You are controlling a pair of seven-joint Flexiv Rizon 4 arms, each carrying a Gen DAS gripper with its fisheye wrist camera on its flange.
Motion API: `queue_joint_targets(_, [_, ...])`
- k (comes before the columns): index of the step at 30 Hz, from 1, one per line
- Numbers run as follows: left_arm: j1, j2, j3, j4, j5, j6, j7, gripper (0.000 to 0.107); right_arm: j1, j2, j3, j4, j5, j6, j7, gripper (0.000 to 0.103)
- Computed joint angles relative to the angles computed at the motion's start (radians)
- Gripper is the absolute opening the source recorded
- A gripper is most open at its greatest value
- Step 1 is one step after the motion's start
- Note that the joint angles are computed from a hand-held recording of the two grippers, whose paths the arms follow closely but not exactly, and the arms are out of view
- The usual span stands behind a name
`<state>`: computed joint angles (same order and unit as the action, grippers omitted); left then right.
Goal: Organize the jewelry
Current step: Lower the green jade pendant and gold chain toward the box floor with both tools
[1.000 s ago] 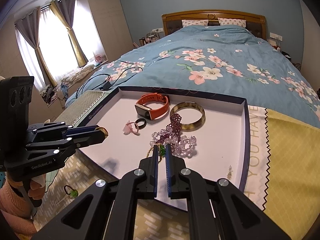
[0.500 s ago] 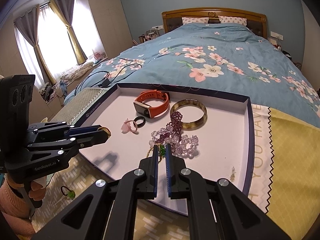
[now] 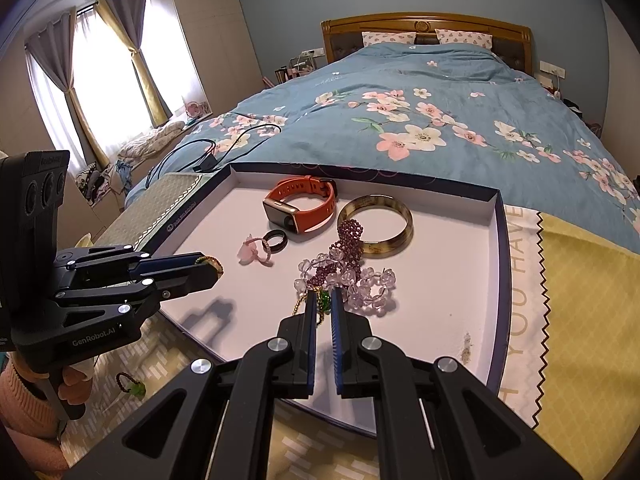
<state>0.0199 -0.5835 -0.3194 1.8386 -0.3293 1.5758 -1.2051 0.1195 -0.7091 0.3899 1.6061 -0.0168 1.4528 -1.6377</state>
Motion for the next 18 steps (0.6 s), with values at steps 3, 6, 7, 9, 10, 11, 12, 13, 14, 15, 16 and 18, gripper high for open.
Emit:
queue_joint_targets(3, [-0.004, -0.002, 0.004, -0.001, 0.003, 0.001, -0.001, 0.016, 0.003, -0.001, -0.003, -0.001, 0.0, 0.0, 0.002, 0.006])
queue_joint_targets(6, [-0.004, -0.002, 0.003, 0.0, 0.004, 0.003, -0.002, 0.017, 0.005, -0.003, -0.007, -0.003, 0.0, -0.002, 0.004, 0.006])
queue_joint_targets(7, [-0.005, -0.002, 0.003, 0.0, 0.005, 0.002, -0.003, 0.016, 0.006, -0.004, -0.007, -0.004, -0.001, -0.003, 0.004, 0.006])
queue_joint_targets(9, [-0.008, -0.002, 0.007, 0.0, 0.006, 0.003, -0.005, 0.016, 0.008, -0.005, -0.01, -0.005, -0.002, -0.004, 0.005, 0.006])
queue_joint_targets(10, [-0.009, -0.002, 0.009, -0.002, 0.007, 0.001, -0.006, 0.016, 0.006, -0.006, -0.008, -0.007, -0.002, -0.006, 0.004, 0.006])
queue_joint_targets(11, [-0.01, -0.002, 0.01, -0.003, 0.007, -0.001, -0.007, 0.017, 0.009, -0.004, -0.011, -0.005, -0.002, -0.005, 0.006, 0.006])
queue_joint_targets(12, [-0.012, -0.003, 0.012, -0.004, 0.007, -0.001, -0.008, 0.017, 0.01, -0.004, -0.012, -0.006, -0.003, -0.005, 0.006, 0.006])
queue_joint_targets(13, [-0.011, -0.003, 0.01, -0.004, 0.007, -0.002, -0.008, 0.016, 0.009, -0.006, -0.011, -0.007, -0.004, -0.007, 0.005, 0.006])
queue_joint_targets(14, [-0.011, -0.004, 0.01, -0.005, 0.007, -0.003, -0.008, 0.016, 0.009, -0.005, -0.011, -0.006, -0.004, -0.006, 0.004, 0.006])
queue_joint_targets(15, [-0.01, -0.005, 0.01, -0.005, 0.007, -0.003, -0.007, 0.017, 0.011, -0.005, -0.013, -0.006, -0.005, -0.007, 0.004, 0.006])
queue_joint_targets(16, [-0.009, -0.006, 0.008, -0.006, 0.007, -0.003, -0.006, 0.017, 0.009, -0.006, -0.012, -0.007, -0.006, -0.008, 0.001, 0.006])
queue_joint_targets(18, [-0.012, -0.006, 0.012, -0.006, 0.007, -0.005, -0.008, 0.017, 0.013, -0.007, -0.018, -0.01, -0.009, -0.011, 0.002, 0.006])
